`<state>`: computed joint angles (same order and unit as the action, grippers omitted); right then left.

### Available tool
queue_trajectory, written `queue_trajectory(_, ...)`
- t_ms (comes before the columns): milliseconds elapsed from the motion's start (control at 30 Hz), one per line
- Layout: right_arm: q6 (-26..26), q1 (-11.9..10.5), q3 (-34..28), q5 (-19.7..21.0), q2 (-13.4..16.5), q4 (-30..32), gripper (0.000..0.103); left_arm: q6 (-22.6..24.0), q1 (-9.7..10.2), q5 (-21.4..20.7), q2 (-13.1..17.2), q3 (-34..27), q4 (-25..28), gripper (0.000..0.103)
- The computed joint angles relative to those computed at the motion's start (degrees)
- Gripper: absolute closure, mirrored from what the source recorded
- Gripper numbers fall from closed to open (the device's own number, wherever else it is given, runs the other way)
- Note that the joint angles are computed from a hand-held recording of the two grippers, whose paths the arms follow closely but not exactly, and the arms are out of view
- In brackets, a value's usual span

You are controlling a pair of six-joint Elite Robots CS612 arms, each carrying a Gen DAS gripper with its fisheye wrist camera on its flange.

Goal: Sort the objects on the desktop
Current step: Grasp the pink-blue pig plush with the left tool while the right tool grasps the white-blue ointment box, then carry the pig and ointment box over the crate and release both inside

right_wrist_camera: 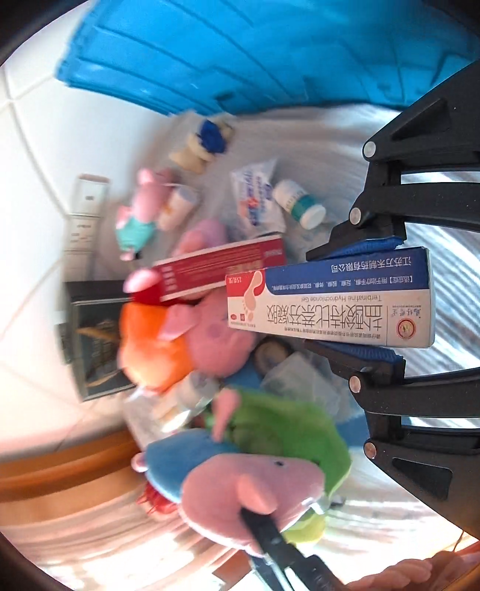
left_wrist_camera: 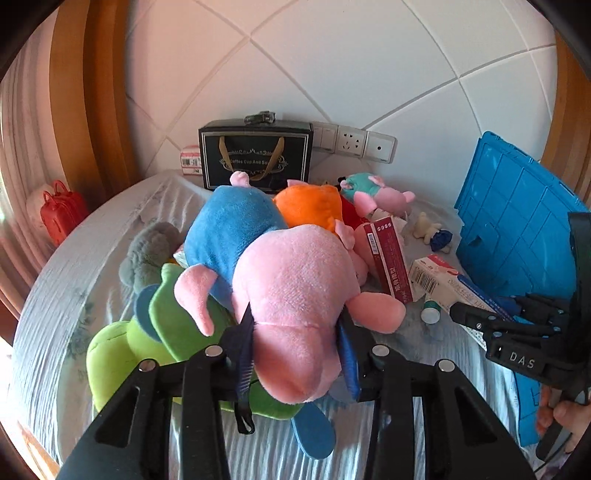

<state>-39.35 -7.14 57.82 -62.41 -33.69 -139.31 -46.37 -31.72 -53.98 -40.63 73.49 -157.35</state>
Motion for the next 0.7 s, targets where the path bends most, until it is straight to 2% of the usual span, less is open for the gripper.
queue_trajectory(200, 1.2, -1.2, 5.9, 5.7, -4.4, -7.6, 0.065, 4.0, -2.59, 7.1, -2.2, 2.1, -3.4, 0.065)
queue_trajectory(400, 4.2, -3.0, 11.9, 9.8, -8.7, -16.5, 0.065, 9.0, -4.31, 9.6, -2.9, 2.1, -7.1, 0.066)
queue_trajectory(533, 7.9, -4.6, 15.7, 11.4, -11.4, -23.2, 0.065, 15.3, -5.63, 11.8, -2.3, 0.7, -12.0, 0.066)
queue_trajectory(700, 14.0, -7.0, 18.7, 11.5, -13.9, -31.9, 0.065, 25.0, -7.08, 11.2, -0.4, -3.8, -20.0, 0.066)
